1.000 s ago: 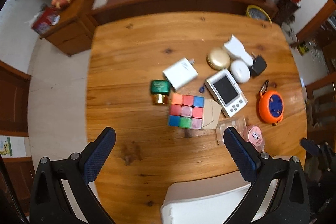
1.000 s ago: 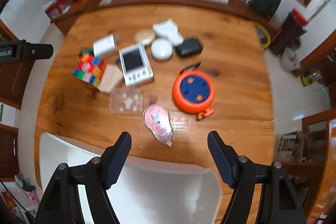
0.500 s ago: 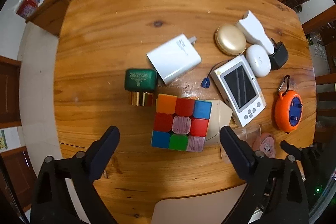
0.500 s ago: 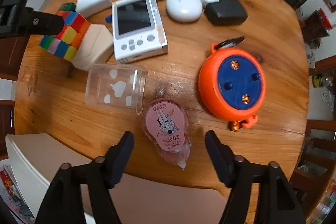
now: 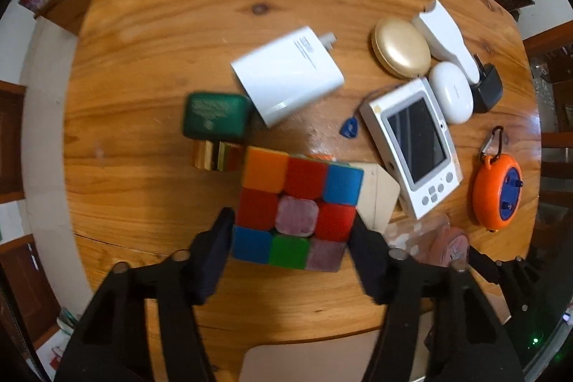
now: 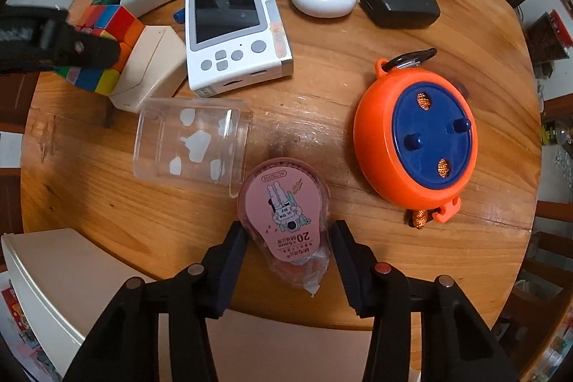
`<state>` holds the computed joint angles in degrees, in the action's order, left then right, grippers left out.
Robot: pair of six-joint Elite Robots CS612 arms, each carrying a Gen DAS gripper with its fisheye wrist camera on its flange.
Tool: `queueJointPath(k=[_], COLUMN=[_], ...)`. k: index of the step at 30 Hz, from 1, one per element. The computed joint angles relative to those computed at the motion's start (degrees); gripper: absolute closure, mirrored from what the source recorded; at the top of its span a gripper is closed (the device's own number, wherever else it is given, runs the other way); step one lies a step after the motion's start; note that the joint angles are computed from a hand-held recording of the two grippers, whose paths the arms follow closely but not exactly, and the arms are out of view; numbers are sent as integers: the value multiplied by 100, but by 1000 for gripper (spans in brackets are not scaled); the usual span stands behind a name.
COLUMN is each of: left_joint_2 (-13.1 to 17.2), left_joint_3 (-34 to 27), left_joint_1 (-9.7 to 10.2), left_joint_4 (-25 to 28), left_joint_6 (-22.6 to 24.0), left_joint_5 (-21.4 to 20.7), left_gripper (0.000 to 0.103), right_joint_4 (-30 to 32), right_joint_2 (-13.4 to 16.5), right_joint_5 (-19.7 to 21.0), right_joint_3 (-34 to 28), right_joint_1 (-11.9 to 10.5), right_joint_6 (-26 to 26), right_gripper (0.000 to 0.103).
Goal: Organize rigid objects
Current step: 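Grasp the Rubik's cube with the left tool while the right tool grasps the pink tape dispenser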
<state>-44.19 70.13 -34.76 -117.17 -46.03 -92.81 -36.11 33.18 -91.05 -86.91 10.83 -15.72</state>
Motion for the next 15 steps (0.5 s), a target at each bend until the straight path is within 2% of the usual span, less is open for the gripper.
queueJointPath(k=[5, 6, 13, 15], left_joint_2=[-60, -77, -383, -525], left_joint_3=[153, 192, 604, 762], left_joint_1=[-24, -21, -81, -110], left_joint_4=[-271, -326, -530, -703], left_joint_6=[-180, -222, -511, -547], left_joint_5=[117, 128, 453, 614], left_gripper=[41, 41, 43, 43], right_joint_4=[-94, -128, -168, -245], right_joint_2=[-12, -10, -39, -79], right_joint_5=[137, 181, 424, 637], right_joint_3=[-87, -124, -312, -388], right_joint_1=[-55, -61, -121, -171], right_joint_6=[76, 82, 186, 199], right_gripper=[56, 64, 64, 64])
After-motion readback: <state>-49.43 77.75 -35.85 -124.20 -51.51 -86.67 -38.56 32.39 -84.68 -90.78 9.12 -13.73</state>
